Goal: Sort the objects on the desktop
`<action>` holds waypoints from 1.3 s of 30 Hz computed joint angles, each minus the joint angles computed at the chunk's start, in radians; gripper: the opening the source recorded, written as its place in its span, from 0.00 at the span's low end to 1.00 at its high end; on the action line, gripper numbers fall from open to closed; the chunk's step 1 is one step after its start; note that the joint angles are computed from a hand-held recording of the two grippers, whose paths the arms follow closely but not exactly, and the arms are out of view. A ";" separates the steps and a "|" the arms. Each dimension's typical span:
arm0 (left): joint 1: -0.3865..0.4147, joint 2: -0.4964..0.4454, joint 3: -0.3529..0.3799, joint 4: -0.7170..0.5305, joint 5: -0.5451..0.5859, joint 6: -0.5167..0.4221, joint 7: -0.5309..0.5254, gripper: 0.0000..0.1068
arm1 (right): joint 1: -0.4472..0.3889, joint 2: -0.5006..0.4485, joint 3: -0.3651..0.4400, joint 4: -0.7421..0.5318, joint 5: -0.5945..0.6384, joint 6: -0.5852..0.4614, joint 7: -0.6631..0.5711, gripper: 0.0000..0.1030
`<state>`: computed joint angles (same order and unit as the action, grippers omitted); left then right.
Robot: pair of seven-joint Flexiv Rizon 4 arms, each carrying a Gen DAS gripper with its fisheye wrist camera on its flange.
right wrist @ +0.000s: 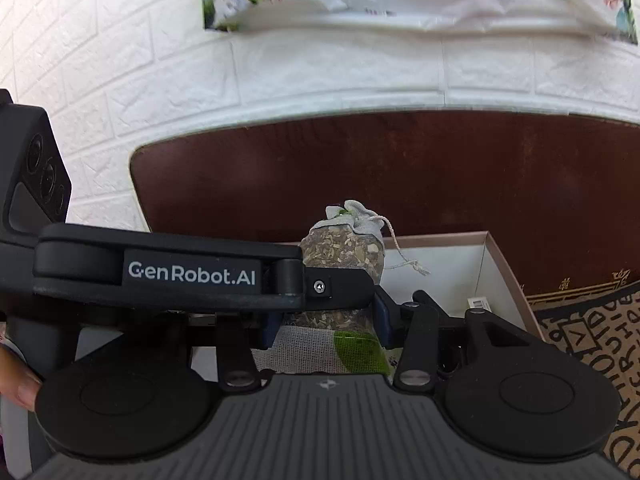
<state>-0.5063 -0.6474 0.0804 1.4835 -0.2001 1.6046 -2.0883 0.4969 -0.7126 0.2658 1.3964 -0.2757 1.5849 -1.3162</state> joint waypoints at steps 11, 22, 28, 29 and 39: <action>-0.008 -0.059 0.064 -0.078 0.029 -0.085 -0.060 0.68 | 0.030 -0.083 -0.031 -0.112 -0.004 -0.082 -0.059 0.51; -0.119 -0.013 0.214 -0.074 0.146 -0.148 -0.160 0.96 | 0.091 -0.035 -0.167 -0.041 -0.028 -0.023 0.085 1.00; -0.245 0.060 0.340 -0.063 0.302 -0.292 -0.303 0.96 | 0.061 0.047 -0.125 0.054 -0.027 -0.077 0.102 1.00; -0.286 0.070 0.383 -0.059 0.344 -0.310 -0.356 0.96 | 0.064 0.066 -0.128 0.083 -0.027 -0.063 0.107 1.00; -0.612 0.125 0.604 -0.131 0.729 -0.680 -0.694 0.96 | 0.264 0.286 -0.383 0.418 -0.111 0.112 0.191 1.00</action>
